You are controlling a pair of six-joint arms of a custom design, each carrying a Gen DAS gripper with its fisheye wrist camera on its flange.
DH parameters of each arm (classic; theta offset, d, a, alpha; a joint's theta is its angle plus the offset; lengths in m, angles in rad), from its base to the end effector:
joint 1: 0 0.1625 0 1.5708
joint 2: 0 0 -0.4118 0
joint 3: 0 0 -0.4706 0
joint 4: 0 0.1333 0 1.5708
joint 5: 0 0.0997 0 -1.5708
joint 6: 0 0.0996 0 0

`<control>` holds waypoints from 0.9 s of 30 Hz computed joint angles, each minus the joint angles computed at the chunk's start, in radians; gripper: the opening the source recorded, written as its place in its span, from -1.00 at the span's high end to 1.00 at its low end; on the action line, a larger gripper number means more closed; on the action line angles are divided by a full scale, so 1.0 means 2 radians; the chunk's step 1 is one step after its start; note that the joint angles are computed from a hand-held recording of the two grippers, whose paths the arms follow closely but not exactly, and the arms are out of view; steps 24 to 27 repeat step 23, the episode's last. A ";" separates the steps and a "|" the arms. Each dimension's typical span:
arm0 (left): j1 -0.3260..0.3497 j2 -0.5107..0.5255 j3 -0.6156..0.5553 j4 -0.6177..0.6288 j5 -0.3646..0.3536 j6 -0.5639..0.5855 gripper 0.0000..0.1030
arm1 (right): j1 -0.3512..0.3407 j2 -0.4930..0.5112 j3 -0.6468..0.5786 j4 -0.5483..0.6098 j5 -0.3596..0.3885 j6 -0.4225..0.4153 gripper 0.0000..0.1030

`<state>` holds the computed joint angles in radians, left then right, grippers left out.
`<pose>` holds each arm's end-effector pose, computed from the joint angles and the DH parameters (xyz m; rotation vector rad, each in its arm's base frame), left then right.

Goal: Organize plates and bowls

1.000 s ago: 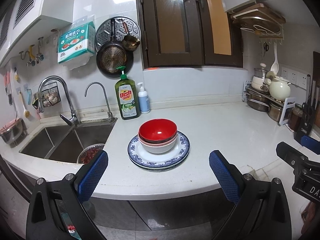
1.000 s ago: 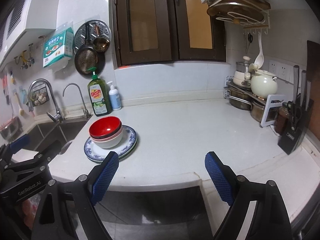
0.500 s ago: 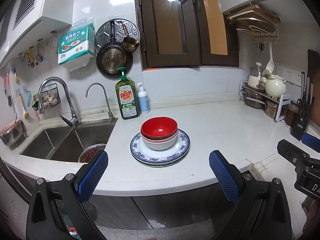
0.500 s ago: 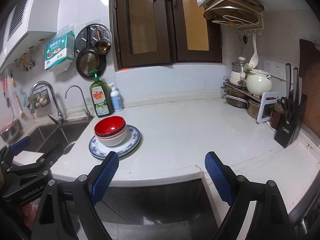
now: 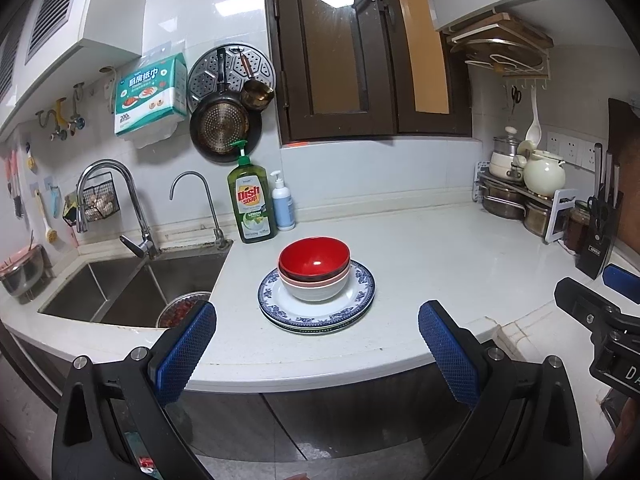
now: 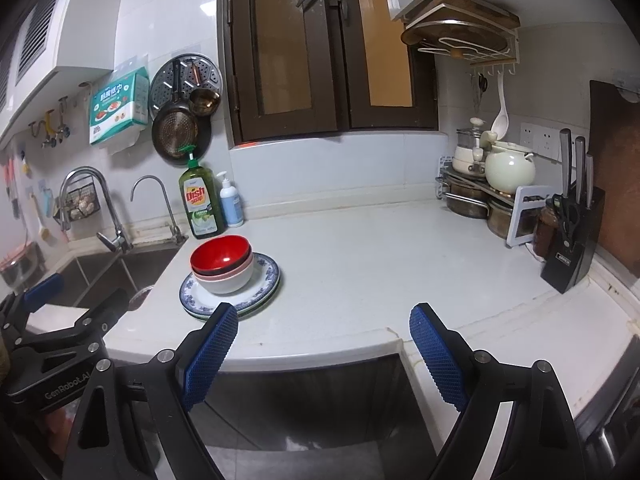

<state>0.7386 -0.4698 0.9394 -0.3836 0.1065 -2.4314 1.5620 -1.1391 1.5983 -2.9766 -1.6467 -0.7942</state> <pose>-0.4268 -0.7029 0.0357 0.1425 1.7419 -1.3087 0.1193 -0.7341 0.3508 0.9024 -2.3043 1.1296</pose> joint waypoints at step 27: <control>-0.004 -0.007 0.014 -0.024 -0.006 0.008 -1.00 | -0.004 -0.011 0.010 -0.001 0.008 -0.008 -0.72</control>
